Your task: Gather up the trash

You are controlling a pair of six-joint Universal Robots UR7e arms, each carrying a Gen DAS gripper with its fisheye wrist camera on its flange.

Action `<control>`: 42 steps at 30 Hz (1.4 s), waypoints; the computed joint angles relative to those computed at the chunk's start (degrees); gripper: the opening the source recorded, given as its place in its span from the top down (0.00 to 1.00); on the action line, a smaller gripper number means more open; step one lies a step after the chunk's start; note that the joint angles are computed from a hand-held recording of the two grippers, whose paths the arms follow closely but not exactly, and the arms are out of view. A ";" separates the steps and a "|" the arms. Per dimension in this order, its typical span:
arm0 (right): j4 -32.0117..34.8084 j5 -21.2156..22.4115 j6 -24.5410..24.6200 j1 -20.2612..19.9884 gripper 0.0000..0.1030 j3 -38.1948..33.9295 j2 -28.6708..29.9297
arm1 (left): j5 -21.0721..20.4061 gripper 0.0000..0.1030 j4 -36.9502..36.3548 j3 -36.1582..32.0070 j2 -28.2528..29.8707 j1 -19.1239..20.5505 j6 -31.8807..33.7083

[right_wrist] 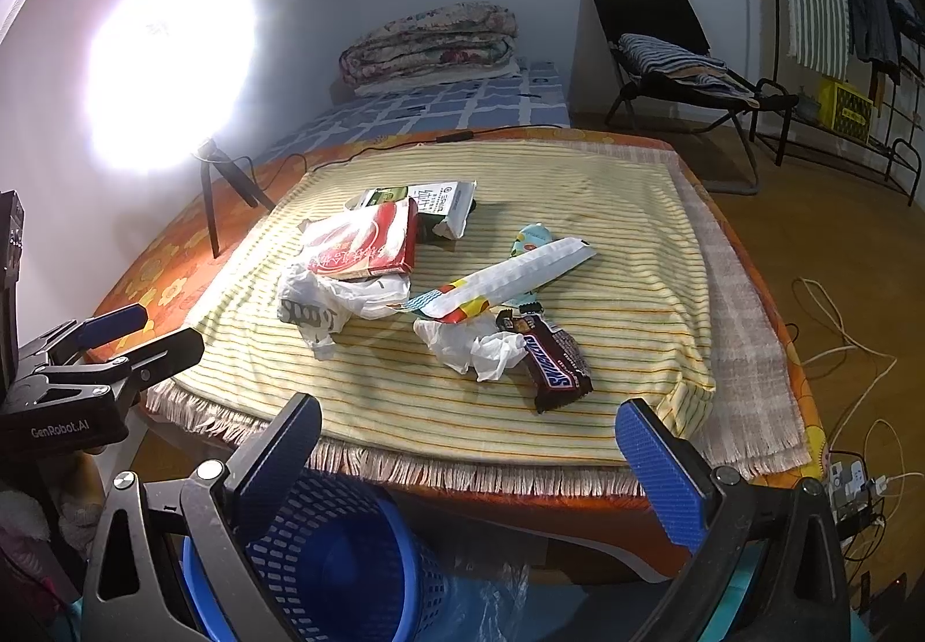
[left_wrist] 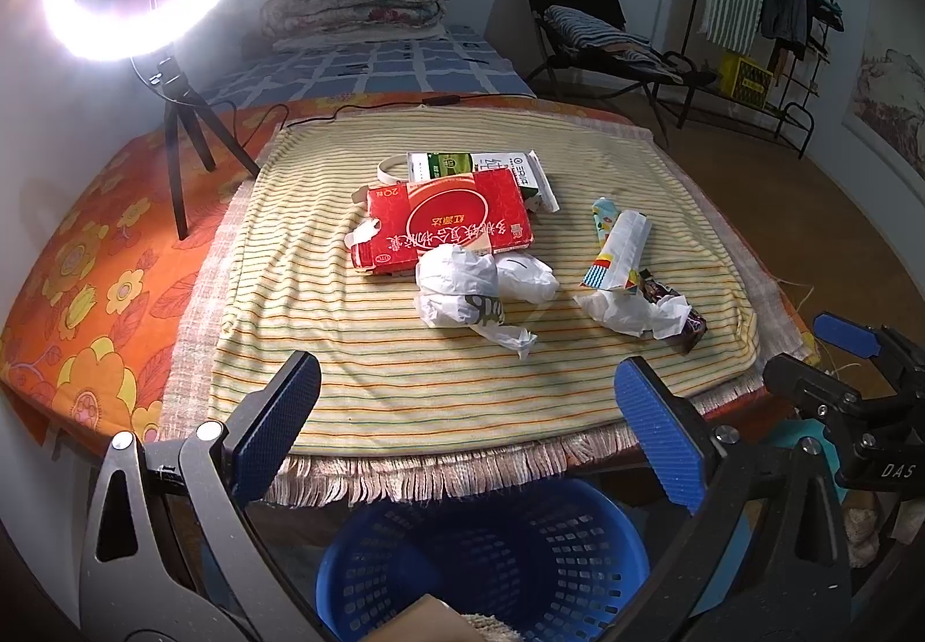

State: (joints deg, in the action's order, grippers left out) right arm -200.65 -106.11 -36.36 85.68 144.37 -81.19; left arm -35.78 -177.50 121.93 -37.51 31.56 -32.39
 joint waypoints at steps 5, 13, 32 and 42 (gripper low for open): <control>-0.08 0.05 0.23 -0.65 0.00 -0.18 0.01 | -0.42 0.00 0.98 0.24 -0.11 0.18 -0.85; -3.34 1.19 -1.41 -1.98 0.00 -0.26 1.29 | -3.96 0.00 2.82 -1.37 -0.99 2.49 -1.54; 18.71 -0.01 9.04 -2.74 0.01 -19.48 7.74 | -12.71 0.15 6.08 -10.67 0.67 10.06 1.44; 30.83 0.61 18.55 -4.61 0.17 -31.53 16.18 | -14.70 0.25 10.40 -16.75 3.73 13.26 2.83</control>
State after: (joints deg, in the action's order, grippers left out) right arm -169.82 -105.50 -17.81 81.07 112.84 -65.01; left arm -50.47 -167.10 105.17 -33.78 44.82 -29.56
